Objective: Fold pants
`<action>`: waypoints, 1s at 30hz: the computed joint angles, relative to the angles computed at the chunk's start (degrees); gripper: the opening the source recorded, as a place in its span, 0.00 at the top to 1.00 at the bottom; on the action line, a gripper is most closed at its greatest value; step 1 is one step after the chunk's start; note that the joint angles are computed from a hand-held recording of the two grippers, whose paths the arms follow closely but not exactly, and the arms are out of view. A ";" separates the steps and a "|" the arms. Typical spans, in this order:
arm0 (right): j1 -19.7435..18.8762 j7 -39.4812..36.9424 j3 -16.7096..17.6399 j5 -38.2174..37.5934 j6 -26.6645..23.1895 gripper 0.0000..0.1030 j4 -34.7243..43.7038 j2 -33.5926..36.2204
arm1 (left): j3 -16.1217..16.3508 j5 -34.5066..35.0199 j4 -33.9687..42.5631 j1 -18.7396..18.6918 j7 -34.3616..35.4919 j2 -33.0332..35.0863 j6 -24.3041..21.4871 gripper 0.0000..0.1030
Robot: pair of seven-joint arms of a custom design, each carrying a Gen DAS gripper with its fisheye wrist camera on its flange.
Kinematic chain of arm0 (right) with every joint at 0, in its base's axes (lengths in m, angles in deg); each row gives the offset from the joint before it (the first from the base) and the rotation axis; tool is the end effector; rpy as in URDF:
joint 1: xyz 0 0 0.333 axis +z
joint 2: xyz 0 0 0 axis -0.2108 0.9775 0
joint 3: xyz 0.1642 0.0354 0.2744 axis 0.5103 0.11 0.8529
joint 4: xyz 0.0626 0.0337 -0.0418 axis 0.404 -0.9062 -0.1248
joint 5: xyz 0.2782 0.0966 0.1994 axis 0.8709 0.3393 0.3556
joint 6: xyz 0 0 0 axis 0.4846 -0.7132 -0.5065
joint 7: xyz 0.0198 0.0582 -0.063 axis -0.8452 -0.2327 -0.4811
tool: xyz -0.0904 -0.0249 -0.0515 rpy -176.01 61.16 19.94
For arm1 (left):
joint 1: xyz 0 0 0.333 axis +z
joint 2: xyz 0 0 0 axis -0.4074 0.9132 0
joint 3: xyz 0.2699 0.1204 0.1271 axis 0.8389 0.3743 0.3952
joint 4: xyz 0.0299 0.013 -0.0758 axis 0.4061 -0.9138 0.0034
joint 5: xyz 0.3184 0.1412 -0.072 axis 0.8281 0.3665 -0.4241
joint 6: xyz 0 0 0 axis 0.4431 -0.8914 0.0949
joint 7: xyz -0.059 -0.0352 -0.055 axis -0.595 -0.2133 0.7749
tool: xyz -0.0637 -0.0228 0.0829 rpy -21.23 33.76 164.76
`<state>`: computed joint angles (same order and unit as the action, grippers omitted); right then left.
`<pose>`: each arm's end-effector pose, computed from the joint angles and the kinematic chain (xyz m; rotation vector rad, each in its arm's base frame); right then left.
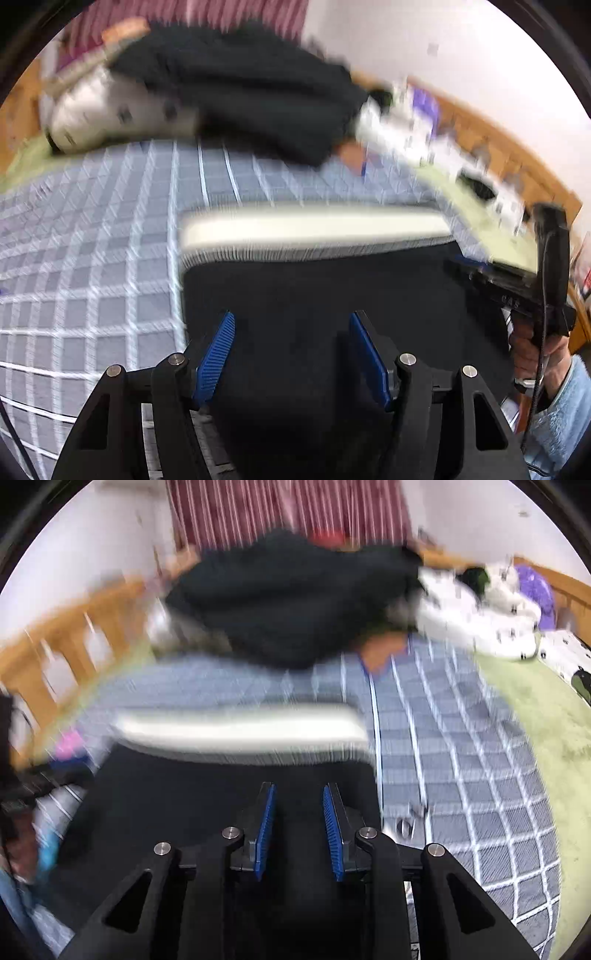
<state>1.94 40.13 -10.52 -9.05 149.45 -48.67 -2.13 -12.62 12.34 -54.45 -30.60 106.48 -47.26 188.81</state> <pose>0.6862 0.1929 0.4734 -1.9894 1.3847 -0.4648 0.6236 -0.2061 0.4748 -1.8672 1.9338 -0.9125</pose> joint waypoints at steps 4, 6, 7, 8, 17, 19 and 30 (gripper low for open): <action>0.39 0.82 -0.63 -0.81 -0.84 0.76 -0.45 -0.83 | 1.36 2.72 -2.01 -0.98 -1.80 -1.05 0.97 0.41; -1.26 -1.41 0.94 0.98 -1.52 0.67 -1.02 -2.35 | -0.41 -1.08 -5.17 1.42 -1.45 -3.19 3.10 0.40; -1.68 -1.53 0.90 1.66 -1.30 0.47 -1.34 -2.95 | -0.73 -2.63 -6.46 2.16 -1.78 -4.03 3.81 0.40; -2.35 -1.89 1.14 2.69 -1.15 0.36 -1.68 -3.40 | -0.69 -3.63 -7.43 2.57 -2.29 -4.65 4.15 0.40; -10.75 -3.76 6.28 15.75 -28.36 0.28 19.74 10.92 | -15.07 -37.32 -9.03 15.45 24.23 -1.31 4.94 0.36; -11.75 -2.50 6.90 18.22 -34.37 0.38 26.48 15.09 | -15.58 -39.56 -6.97 15.05 26.55 0.73 5.07 0.36; -6.35 -3.31 4.26 19.97 -18.72 0.79 8.72 0.46 | -20.51 -55.47 -7.48 20.79 40.91 -5.21 3.08 0.82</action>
